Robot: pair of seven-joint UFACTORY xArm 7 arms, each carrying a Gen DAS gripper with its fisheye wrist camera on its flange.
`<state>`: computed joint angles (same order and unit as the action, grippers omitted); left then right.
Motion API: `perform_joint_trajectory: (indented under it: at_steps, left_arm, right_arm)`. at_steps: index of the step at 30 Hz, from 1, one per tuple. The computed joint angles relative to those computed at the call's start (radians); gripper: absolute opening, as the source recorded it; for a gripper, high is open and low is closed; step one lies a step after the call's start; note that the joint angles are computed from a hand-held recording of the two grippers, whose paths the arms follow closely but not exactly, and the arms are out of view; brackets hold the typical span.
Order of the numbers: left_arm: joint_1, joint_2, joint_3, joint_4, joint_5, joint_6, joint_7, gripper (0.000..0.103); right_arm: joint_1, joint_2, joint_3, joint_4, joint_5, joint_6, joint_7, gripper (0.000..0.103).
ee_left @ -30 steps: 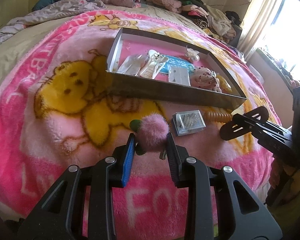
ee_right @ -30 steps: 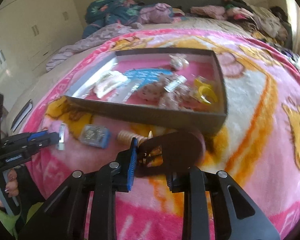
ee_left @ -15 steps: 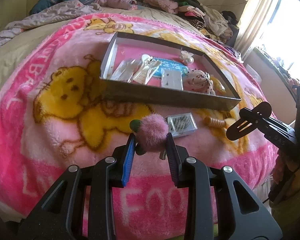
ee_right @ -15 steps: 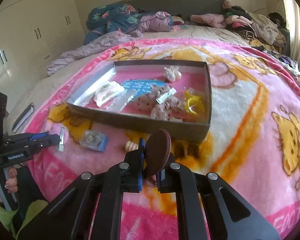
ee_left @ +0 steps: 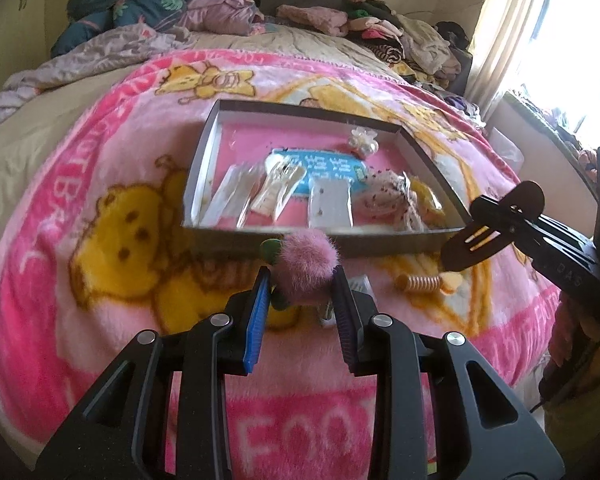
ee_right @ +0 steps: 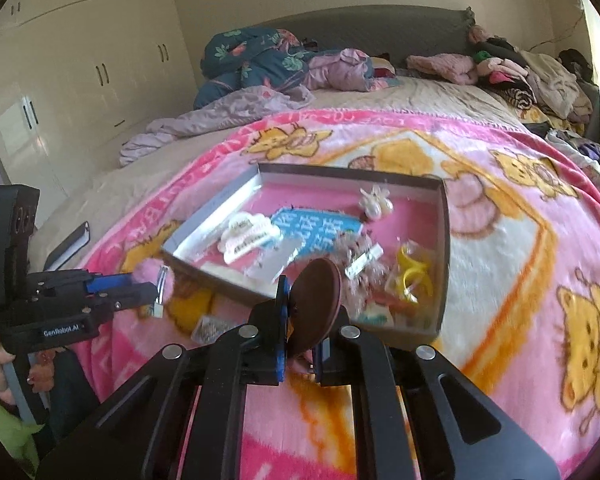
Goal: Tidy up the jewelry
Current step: 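Lower the pom-pom clip into the box and release while the right tool drops the barrette there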
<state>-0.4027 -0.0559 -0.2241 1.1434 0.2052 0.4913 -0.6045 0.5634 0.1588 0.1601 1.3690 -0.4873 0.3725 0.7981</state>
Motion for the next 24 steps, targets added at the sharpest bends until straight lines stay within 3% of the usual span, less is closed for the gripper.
perform_joint_trajectory:
  at_steps: [24]
  left_arm:
    - [-0.063,0.246,0.054,0.3,0.039,0.094,0.03,0.023]
  right_arm:
    - [-0.038,0.166,-0.052,0.202,0.192,-0.027,-0.215,0.009]
